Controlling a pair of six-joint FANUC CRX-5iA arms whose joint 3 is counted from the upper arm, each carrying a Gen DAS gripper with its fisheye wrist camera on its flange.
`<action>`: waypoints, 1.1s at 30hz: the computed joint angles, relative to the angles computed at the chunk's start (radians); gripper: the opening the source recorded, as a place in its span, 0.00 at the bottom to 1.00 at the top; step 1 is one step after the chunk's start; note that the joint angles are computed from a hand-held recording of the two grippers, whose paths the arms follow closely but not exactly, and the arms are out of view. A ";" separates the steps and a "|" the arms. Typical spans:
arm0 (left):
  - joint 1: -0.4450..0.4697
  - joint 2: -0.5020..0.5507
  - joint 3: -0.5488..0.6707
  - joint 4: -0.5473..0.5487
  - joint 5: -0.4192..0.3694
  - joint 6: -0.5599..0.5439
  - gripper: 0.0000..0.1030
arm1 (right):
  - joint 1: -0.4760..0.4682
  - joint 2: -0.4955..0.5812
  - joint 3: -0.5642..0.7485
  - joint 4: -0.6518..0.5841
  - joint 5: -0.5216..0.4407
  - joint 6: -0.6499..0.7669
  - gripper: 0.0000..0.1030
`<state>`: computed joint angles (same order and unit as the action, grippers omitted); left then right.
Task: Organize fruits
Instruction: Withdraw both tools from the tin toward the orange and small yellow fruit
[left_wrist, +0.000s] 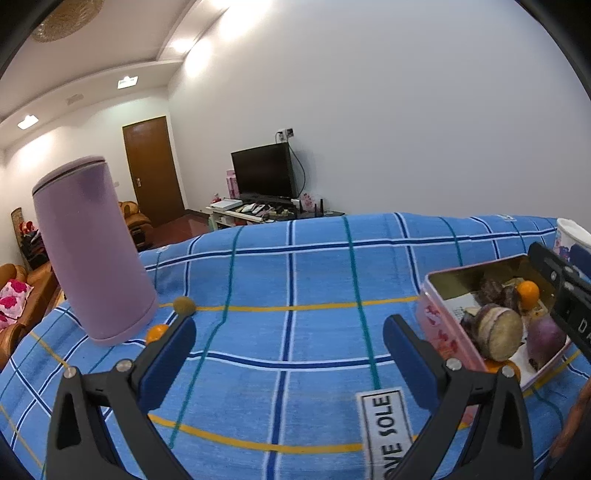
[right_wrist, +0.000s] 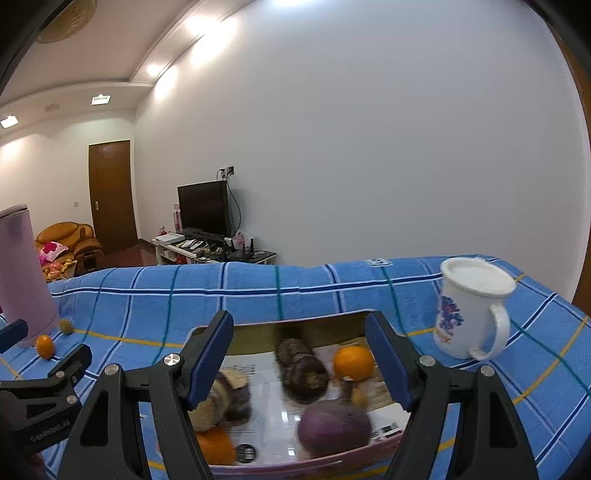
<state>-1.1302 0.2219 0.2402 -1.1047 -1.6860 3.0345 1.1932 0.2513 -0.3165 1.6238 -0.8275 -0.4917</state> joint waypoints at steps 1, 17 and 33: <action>0.001 -0.006 -0.007 0.001 -0.002 0.007 1.00 | 0.003 0.007 0.011 -0.011 0.010 0.004 0.73; 0.058 -0.153 -0.164 0.051 -0.026 0.070 0.99 | 0.056 0.148 0.198 -0.068 0.089 0.073 0.73; 0.247 -0.317 -0.330 0.219 0.111 0.004 0.86 | 0.095 0.282 0.388 -0.144 0.167 0.187 0.73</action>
<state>-0.8829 -0.0952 -0.0899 -0.8859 -1.5746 3.0384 1.2878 0.5330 0.0718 1.4795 -0.6601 -0.3042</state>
